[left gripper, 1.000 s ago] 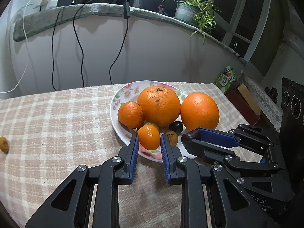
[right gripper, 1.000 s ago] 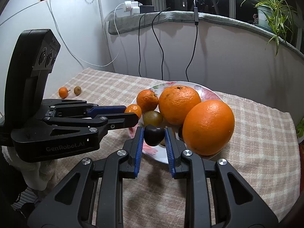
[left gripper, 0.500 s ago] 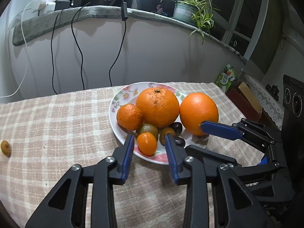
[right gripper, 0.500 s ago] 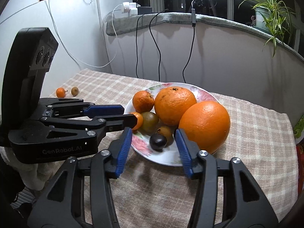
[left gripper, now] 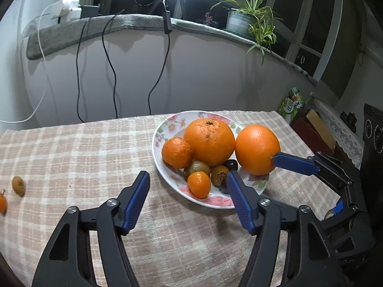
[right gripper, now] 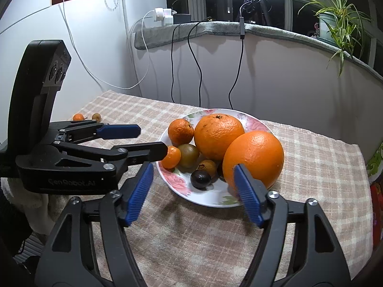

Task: Organize fruits
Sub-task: 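Open both grippers to release the small tangerine and plum on the plate, then move both grippers back toward the remaining tangerine and brown kiwi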

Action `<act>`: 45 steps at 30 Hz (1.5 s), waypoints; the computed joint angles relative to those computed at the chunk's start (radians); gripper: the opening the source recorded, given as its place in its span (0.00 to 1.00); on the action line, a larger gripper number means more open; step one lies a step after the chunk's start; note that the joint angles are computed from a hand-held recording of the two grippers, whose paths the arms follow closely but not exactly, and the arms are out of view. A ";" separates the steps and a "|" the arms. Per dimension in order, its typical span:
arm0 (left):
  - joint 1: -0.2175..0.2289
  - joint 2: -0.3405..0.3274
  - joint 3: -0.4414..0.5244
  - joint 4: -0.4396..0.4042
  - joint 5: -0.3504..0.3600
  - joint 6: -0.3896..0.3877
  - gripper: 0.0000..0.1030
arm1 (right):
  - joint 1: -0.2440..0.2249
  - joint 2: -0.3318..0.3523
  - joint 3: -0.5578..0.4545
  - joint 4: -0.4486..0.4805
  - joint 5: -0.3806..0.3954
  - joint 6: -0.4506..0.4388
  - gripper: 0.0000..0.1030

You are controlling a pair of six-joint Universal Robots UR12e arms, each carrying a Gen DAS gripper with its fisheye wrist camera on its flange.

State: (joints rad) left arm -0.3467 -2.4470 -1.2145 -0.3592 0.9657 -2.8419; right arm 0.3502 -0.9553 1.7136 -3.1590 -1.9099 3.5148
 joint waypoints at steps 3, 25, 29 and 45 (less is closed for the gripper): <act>0.001 0.006 -0.011 0.021 0.006 -0.002 0.67 | 0.004 0.001 0.000 -0.012 -0.009 -0.007 0.85; 0.011 0.042 -0.073 0.148 0.045 -0.035 0.78 | 0.010 0.007 -0.019 -0.001 0.028 -0.026 0.90; 0.013 0.045 -0.079 0.156 0.043 -0.040 0.78 | 0.014 0.010 -0.018 -0.023 0.005 -0.018 0.90; 0.035 0.045 -0.089 0.173 0.057 -0.068 0.78 | -0.004 0.019 -0.027 -0.043 0.069 0.042 0.90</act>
State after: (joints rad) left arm -0.3117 -2.4025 -1.3037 -0.1864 1.0232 -2.9102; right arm 0.3466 -0.9364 1.6866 -3.2018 -1.8412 3.5565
